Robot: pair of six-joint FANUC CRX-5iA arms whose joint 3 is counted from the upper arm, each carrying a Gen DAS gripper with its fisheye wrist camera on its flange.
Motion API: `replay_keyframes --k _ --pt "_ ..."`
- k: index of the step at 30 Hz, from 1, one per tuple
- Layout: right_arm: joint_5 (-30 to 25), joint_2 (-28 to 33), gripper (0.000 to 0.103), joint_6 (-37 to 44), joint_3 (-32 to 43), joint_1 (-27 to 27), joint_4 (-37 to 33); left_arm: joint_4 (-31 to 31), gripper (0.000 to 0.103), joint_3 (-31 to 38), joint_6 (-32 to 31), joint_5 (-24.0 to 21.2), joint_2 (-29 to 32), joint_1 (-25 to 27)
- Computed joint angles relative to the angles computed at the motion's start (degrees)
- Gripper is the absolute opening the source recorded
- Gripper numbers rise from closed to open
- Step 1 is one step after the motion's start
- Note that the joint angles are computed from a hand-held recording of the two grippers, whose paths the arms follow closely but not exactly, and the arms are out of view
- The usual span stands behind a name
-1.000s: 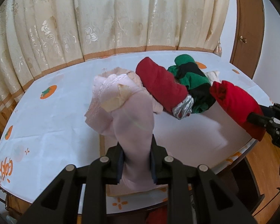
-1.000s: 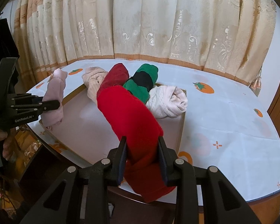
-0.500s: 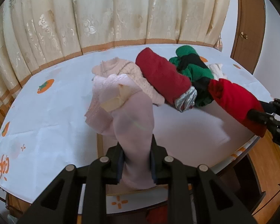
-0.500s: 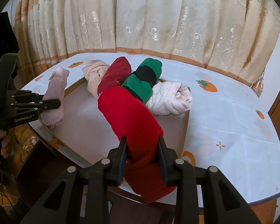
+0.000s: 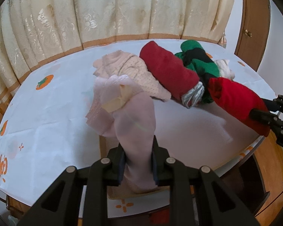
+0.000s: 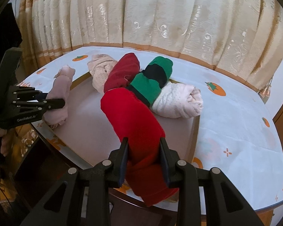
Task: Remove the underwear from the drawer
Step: 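Lower both held underwear into the tray beside the others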
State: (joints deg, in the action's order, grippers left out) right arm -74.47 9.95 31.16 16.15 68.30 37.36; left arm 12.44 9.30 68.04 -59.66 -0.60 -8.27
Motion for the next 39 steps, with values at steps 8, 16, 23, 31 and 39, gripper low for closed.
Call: replay_keyframes --k 8,16,23,31,39 --pt "-2.41 2.13 0.034 3.14 3.5 -0.71 -1.94 0.01 0.021 0.55 -0.18 -0.97 0.55 0.04" --pt "-5.94 3.8 0.035 5.27 5.82 -0.41 -2.09 0.38 0.022 0.07 -1.12 -1.28 0.51 0.32" --pt "-5.85 3.77 0.038 4.72 5.7 -0.44 -2.12 -0.98 0.026 -0.72 -1.67 -0.4 -0.07 -0.38" --pt "-5.16 3.04 0.038 3.76 4.53 -0.39 -1.87 -1.83 0.026 -1.27 -2.22 0.62 -0.5 -0.51" --pt "-4.82 2.91 0.038 3.23 4.1 -0.46 -1.83 -1.99 0.028 -2.08 -2.42 1.52 -0.99 -0.6"
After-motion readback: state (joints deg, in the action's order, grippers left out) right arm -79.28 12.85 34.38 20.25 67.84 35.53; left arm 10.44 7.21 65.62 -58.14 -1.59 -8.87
